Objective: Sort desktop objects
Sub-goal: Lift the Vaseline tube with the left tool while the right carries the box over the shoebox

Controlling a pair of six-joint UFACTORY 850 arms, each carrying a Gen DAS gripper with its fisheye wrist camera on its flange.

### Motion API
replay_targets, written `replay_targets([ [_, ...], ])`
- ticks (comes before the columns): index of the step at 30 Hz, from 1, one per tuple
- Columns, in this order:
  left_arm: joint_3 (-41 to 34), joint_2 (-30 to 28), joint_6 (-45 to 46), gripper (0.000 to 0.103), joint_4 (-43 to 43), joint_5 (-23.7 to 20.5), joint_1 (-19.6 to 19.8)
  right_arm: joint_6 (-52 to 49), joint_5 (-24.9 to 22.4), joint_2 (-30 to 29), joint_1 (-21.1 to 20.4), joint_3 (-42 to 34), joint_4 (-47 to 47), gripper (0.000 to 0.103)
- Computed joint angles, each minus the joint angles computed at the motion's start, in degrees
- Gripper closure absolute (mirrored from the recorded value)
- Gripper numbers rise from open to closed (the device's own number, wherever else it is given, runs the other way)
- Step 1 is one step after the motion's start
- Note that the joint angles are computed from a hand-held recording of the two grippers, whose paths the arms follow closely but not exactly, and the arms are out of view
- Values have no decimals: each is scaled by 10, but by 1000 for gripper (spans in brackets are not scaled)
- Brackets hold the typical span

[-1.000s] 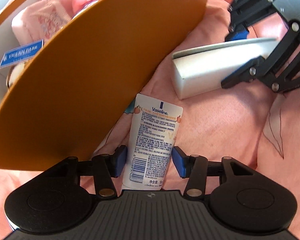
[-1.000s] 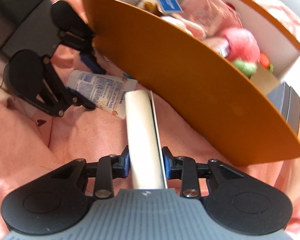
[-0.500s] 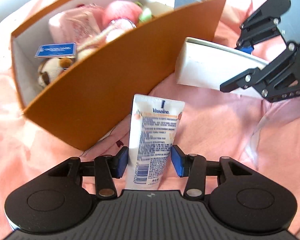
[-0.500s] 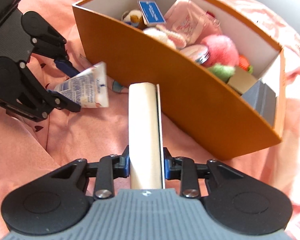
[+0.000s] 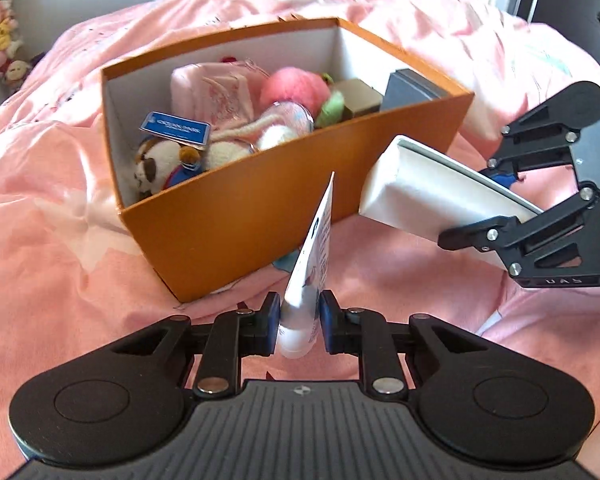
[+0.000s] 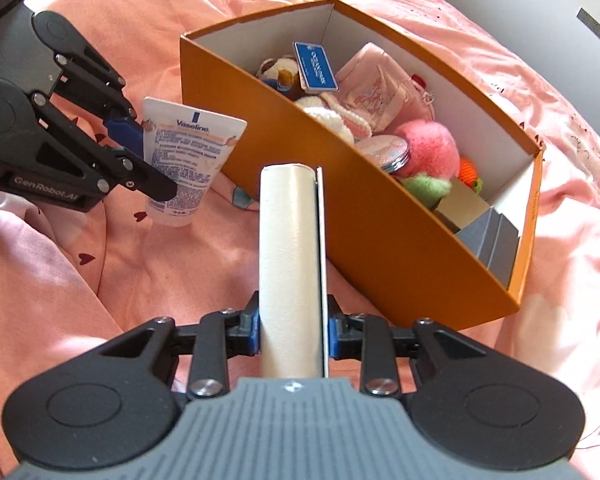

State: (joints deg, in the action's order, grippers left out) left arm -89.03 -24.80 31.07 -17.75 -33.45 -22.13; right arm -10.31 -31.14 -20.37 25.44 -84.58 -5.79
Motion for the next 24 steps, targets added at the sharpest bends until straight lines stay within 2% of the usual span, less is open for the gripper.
replay_targets([
  [8, 33, 44, 63, 79, -94, 41, 6, 49, 22, 28, 14, 14, -52, 71],
  [17, 26, 75, 156, 79, -191, 80, 12, 134, 67, 65, 37, 26, -228, 71],
  [24, -22, 58, 191, 79, -224, 98, 12, 191, 88, 57, 43, 4, -374, 71],
])
